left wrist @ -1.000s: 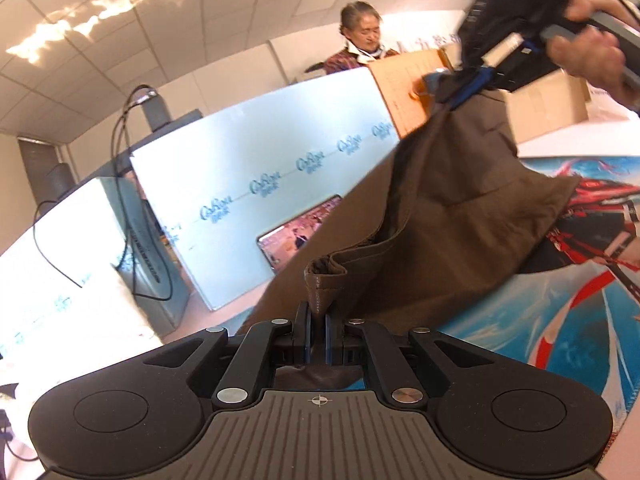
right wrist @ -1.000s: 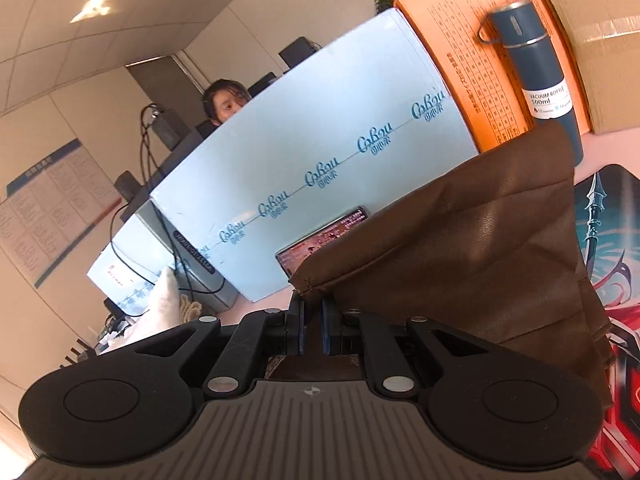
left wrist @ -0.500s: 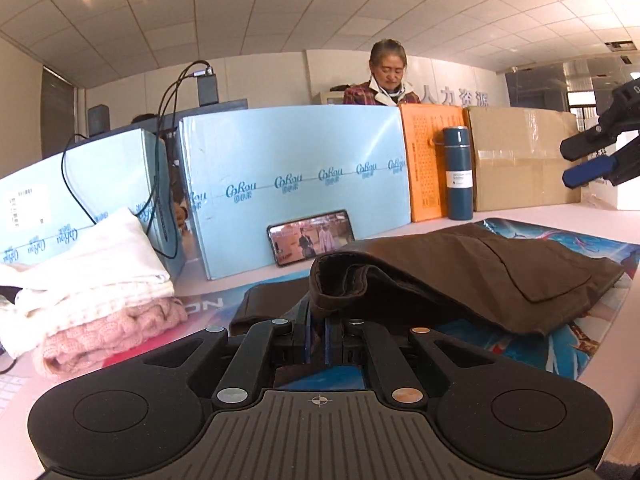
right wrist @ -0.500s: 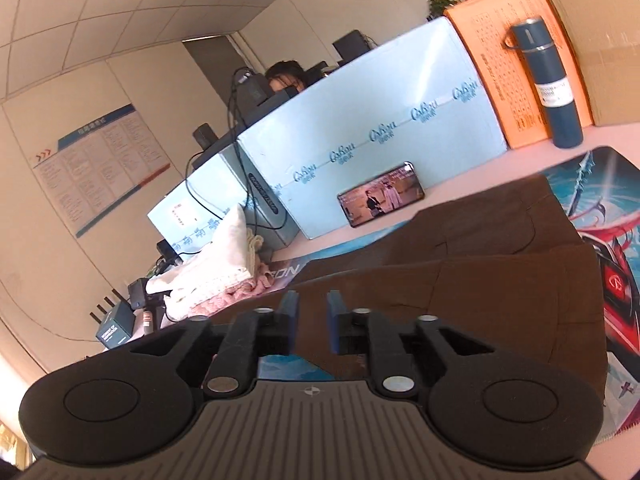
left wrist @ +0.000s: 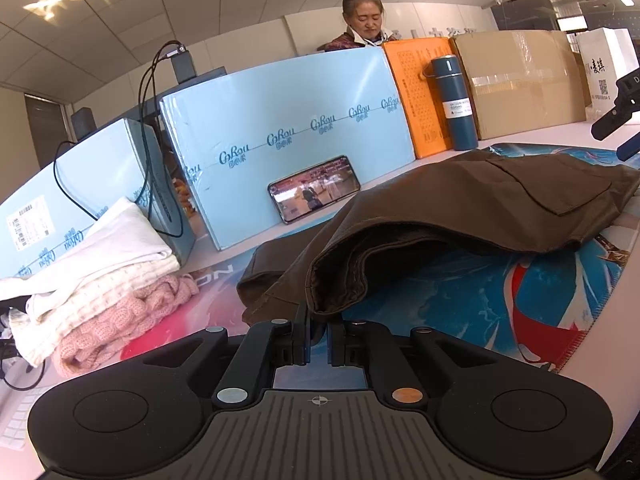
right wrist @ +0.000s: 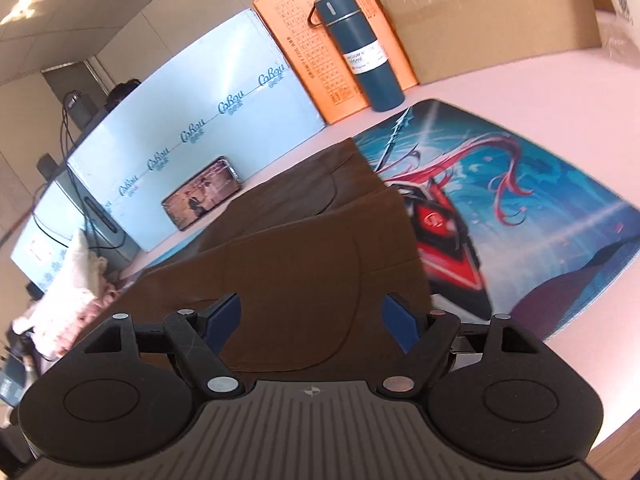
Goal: Fold clothes
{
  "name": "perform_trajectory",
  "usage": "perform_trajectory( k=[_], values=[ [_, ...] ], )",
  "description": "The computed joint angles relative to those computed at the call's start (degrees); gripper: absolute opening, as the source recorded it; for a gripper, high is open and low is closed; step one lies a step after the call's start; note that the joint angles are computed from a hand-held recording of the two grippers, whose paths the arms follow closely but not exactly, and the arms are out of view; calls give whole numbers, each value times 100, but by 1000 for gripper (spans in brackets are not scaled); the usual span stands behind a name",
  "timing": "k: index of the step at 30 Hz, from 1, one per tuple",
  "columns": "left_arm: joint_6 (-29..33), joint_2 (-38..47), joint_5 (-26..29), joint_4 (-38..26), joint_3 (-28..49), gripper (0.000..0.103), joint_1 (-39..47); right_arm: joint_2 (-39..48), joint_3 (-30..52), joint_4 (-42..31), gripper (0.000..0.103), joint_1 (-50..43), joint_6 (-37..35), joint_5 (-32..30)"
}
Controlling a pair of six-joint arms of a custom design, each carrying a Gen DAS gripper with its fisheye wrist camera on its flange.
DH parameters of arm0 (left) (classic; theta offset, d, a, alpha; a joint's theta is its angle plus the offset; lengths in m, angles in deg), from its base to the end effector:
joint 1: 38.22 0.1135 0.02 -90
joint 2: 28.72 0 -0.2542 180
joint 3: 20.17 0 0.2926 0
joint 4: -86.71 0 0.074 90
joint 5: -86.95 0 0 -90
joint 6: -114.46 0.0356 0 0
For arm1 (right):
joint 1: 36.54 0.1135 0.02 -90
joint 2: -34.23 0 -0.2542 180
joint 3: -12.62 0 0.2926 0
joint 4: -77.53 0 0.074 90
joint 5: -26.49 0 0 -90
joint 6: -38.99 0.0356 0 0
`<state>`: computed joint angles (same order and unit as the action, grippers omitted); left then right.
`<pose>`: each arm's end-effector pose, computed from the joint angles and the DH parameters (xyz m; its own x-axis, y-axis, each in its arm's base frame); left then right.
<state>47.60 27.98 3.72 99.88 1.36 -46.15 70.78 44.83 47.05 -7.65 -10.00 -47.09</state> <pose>0.2183 -0.0346 0.1165 -0.2448 0.4281 -0.8699 0.3713 0.8702 0.3238 0.1768 0.0860 0.1810 -0.5480 0.4165 -0.7254 0.1317 0.8994 0.4169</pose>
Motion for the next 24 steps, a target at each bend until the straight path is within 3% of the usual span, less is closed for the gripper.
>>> perform_trajectory(
  k=[5, 8, 9, 11, 12, 14, 18, 24],
  values=[
    [-125, -170, -40, -158, -42, 9, 0, 634, 49, -12, 84, -227, 60, -263],
    [-136, -310, -77, -281, -92, 9, -26, 970, 143, 109, 80, -17, 25, 81],
    [-135, -340, -82, -294, -104, 9, -41, 1067, 177, 112, 74, 107, -34, 274],
    [-156, -356, -114, -252, -128, 9, -81, 1257, 250, 54, 41, 399, -208, 723],
    [-168, -352, -144, -210, -139, 9, -105, 1220, 215, 52, 34, 456, -273, 824],
    [-181, -409, -192, -129, -186, 9, -131, 835, 8, 64, 4, 356, -377, 698],
    [-177, -959, -236, -244, -344, 8, -91, -519, -353, -320, 0, 28, -445, 353],
    [-155, -2301, -66, -1101, -565, 8, 57, -2833, -417, -1504, 0, -725, -585, -186]
  ],
)
